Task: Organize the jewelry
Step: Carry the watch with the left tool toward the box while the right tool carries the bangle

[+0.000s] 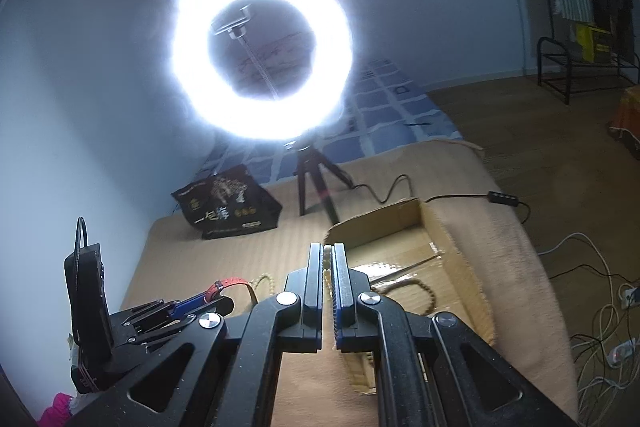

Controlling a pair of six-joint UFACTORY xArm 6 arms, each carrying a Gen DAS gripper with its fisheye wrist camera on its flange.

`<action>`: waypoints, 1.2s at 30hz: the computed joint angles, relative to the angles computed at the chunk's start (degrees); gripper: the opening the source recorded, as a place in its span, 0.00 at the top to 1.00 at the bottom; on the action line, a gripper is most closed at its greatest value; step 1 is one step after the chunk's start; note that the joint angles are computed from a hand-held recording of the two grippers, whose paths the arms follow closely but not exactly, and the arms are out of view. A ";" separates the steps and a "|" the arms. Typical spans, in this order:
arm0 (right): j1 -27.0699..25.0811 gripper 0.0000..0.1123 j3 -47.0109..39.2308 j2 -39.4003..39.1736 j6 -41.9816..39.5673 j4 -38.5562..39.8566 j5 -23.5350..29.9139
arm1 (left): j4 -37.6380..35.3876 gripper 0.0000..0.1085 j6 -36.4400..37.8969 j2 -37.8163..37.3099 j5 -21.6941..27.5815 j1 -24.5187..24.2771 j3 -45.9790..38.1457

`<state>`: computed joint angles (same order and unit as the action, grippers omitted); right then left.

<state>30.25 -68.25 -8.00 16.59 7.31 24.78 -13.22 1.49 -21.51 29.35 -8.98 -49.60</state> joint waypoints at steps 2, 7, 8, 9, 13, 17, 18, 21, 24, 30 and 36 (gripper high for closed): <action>-0.73 0.99 0.32 -0.28 0.05 -0.31 0.06 | 0.66 0.81 -0.45 1.08 -0.35 -0.97 -0.74; -2.57 0.99 0.90 -0.25 -1.74 1.49 0.35 | 1.95 0.81 -1.57 4.47 -1.35 -3.03 -3.08; -2.97 0.99 0.92 -0.06 -2.54 2.52 0.60 | 2.05 0.81 -1.67 5.13 -1.56 -3.33 -3.47; -3.24 0.99 0.94 0.06 -3.15 3.30 0.85 | 2.28 0.81 -1.88 5.90 -1.71 -3.58 -3.98; -4.53 0.99 1.12 0.76 -3.74 3.63 1.55 | 2.67 0.81 -2.29 9.28 -2.19 -4.56 -6.36; -5.64 0.99 1.46 1.35 -4.69 5.02 2.00 | 3.30 0.81 -2.79 12.55 -2.95 -5.11 -8.70; -5.79 0.99 1.56 1.49 -4.71 5.00 2.11 | 3.59 0.81 -3.10 13.36 -3.04 -5.23 -9.33; -6.02 0.99 1.82 1.90 -5.26 5.31 2.35 | 5.05 0.81 -4.23 15.97 -3.05 -5.50 -11.44; -6.15 0.99 1.84 2.61 -5.64 5.15 2.58 | 7.05 0.81 -6.01 18.60 -3.05 -5.69 -13.59; -6.56 0.99 1.39 4.58 -6.10 4.05 3.41 | 9.16 0.81 -8.36 23.01 -3.14 -5.90 -16.87; -6.65 0.99 0.91 6.57 -5.22 1.28 4.56 | 9.57 0.81 -9.68 26.53 -2.68 -5.97 -19.36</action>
